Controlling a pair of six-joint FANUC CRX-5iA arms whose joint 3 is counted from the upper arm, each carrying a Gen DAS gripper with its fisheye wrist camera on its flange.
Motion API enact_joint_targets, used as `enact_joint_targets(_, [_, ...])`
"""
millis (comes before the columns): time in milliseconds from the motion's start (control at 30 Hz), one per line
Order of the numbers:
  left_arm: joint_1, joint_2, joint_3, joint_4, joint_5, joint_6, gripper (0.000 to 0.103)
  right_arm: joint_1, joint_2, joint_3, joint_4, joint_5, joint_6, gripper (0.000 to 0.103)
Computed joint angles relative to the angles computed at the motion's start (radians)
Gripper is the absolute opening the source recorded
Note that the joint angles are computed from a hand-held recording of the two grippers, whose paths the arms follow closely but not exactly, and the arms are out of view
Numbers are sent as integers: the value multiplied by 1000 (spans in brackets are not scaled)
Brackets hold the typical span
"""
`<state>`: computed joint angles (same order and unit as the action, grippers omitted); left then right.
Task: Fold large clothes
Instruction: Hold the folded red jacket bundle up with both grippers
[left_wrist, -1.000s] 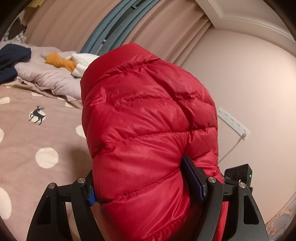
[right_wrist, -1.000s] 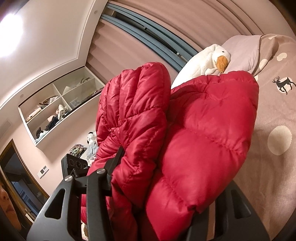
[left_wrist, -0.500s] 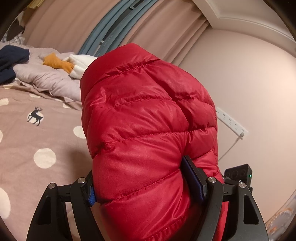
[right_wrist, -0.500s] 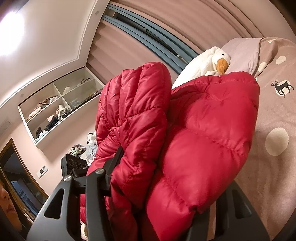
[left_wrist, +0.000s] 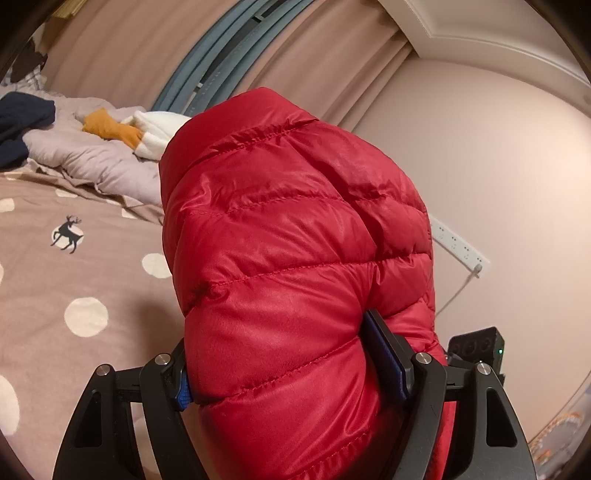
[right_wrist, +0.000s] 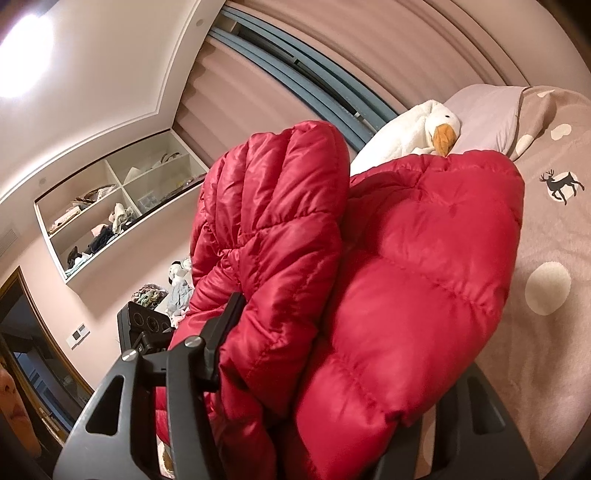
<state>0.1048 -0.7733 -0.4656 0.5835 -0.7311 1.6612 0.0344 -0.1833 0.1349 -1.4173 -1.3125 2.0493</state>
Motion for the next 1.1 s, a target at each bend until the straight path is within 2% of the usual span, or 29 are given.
enact_joint_targets(167, [4, 3, -8, 43, 15, -33, 76, -7, -14, 2, -2, 3, 1, 56])
enact_joint_targets(367, [36, 37, 64, 85, -16, -45, 76, -3, 3, 91, 14, -10, -50, 56])
enact_joint_targets(767, [165, 83, 320, 47, -251, 43, 76, 36, 48, 314, 36, -71, -248, 56])
enact_joint_targets(933, [232, 65, 344, 111, -306, 15, 76, 30, 48, 359, 14, -101, -288, 56])
enact_joint_targets(1100, [331, 52, 353, 204, -347, -35, 76, 56, 54, 441, 52, -118, -337, 56])
